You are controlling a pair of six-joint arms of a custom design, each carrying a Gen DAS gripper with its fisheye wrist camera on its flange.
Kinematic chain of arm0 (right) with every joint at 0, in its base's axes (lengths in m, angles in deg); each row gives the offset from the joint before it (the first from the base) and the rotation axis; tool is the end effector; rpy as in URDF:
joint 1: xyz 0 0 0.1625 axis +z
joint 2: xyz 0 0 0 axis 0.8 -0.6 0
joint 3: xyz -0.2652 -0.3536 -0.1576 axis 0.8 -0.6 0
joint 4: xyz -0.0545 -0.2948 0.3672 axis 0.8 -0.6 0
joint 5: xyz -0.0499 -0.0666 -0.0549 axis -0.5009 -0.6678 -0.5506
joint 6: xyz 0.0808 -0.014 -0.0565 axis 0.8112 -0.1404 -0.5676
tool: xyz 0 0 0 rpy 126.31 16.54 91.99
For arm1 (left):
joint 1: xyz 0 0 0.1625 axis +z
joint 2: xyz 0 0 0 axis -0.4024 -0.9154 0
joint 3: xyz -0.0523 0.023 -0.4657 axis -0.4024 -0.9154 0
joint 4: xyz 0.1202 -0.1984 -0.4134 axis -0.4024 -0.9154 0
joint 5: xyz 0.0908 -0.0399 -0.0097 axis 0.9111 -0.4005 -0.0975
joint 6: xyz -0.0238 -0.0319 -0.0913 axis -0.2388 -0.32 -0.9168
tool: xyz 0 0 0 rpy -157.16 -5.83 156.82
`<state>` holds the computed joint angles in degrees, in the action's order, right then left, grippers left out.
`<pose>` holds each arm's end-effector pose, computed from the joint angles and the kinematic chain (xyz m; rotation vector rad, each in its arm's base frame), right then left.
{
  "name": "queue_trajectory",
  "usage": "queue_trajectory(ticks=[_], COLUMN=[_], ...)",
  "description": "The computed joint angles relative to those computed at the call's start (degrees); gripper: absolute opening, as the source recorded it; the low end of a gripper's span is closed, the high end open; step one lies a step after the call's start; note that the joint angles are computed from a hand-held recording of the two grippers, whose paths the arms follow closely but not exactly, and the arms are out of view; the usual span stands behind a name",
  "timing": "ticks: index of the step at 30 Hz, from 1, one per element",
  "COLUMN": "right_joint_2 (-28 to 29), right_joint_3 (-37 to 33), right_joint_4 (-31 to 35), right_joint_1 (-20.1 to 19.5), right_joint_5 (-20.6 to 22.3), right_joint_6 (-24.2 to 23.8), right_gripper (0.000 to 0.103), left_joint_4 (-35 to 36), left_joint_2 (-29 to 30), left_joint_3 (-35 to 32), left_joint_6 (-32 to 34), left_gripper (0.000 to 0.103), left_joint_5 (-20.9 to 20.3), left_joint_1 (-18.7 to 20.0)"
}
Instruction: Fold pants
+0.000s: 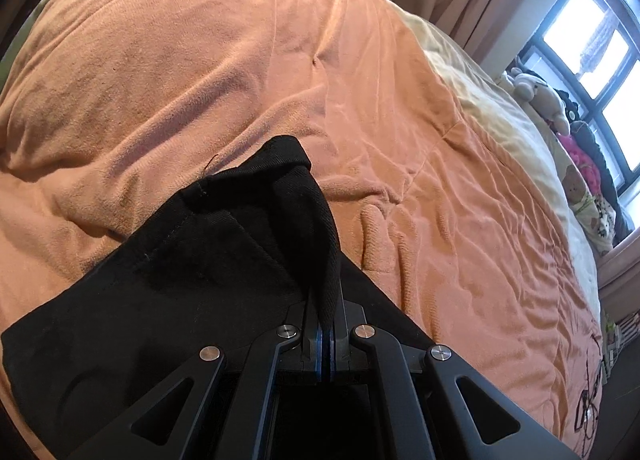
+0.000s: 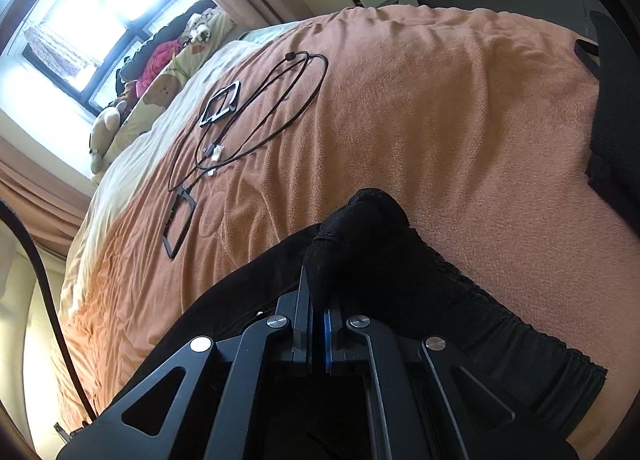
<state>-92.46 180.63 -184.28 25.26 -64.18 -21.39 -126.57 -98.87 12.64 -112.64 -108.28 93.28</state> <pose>-0.0276 -0.6522 0.3991 -0.5986 -2.3625 1.4607 -0.1439 -0.9818 0.0846 -0.4266 2.3307 -1.1516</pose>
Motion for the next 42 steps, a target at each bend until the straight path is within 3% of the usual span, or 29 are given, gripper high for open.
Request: queue_trajectory(ticks=[8, 10, 11, 12, 14, 15, 17, 20, 31, 37, 42], right_joint_2=[1.94, 2.03, 1.46, 0.79, 0.12, -0.14, -0.72, -1.34, 1.27, 4.32, 9.10], right_joint_3=[-2.16, -2.36, -1.79, -1.15, -0.36, 0.24, 1.14, 2.07, -0.70, -4.07, -8.61], right_joint_4=[0.22, 0.60, 0.38, 0.35, -0.11, -0.98, -0.83, 1.63, 10.54, 15.37, 17.62], right_joint_1=[0.17, 0.19, -0.18, -0.58, -0.54, -0.10, 0.28, 0.91, 6.96, 9.80, 12.60], right_joint_5=[-1.89, -1.17, 0.89, 3.30, 5.59, 5.43, 6.49, 8.18, 3.30, 1.13, -2.17], right_joint_6=[0.53, 0.40, 0.39, 0.25, -0.92, -2.59, -4.92, -7.35, -25.14, -33.32, -39.44], right_gripper=[0.001, 0.008, 0.022, 0.042, 0.067, 0.070, 0.070, 0.070, 0.070, 0.070, 0.070], left_joint_4=[5.40, 9.00, 8.67, 7.53, 5.62, 4.75, 0.88, 1.98, 3.10, 7.64, 13.25], left_joint_2=[3.80, 4.04, 3.64, 2.79, 1.57, 1.02, -0.43, -1.98, -3.92, -2.57, 1.20], left_joint_3=[-7.32, -8.40, -7.72, -6.28, -4.19, -3.19, -0.24, 2.06, 6.97, 4.47, -2.01], left_joint_6=[-2.31, -2.89, -2.27, -1.22, 1.02, 2.03, 4.87, 4.52, 8.03, 6.34, 4.37], left_gripper=[0.002, 0.003, 0.006, 0.015, 0.043, 0.061, 0.065, 0.065, 0.065, 0.065, 0.065], left_joint_5=[3.15, 2.94, 2.83, 2.05, 1.50, 1.82, 0.91, -0.37, -0.53, -1.12, -0.13], left_joint_1=[0.72, 0.79, 0.69, 0.58, 0.18, -0.12, -0.61, -1.27, -4.13, -4.57, -4.99])
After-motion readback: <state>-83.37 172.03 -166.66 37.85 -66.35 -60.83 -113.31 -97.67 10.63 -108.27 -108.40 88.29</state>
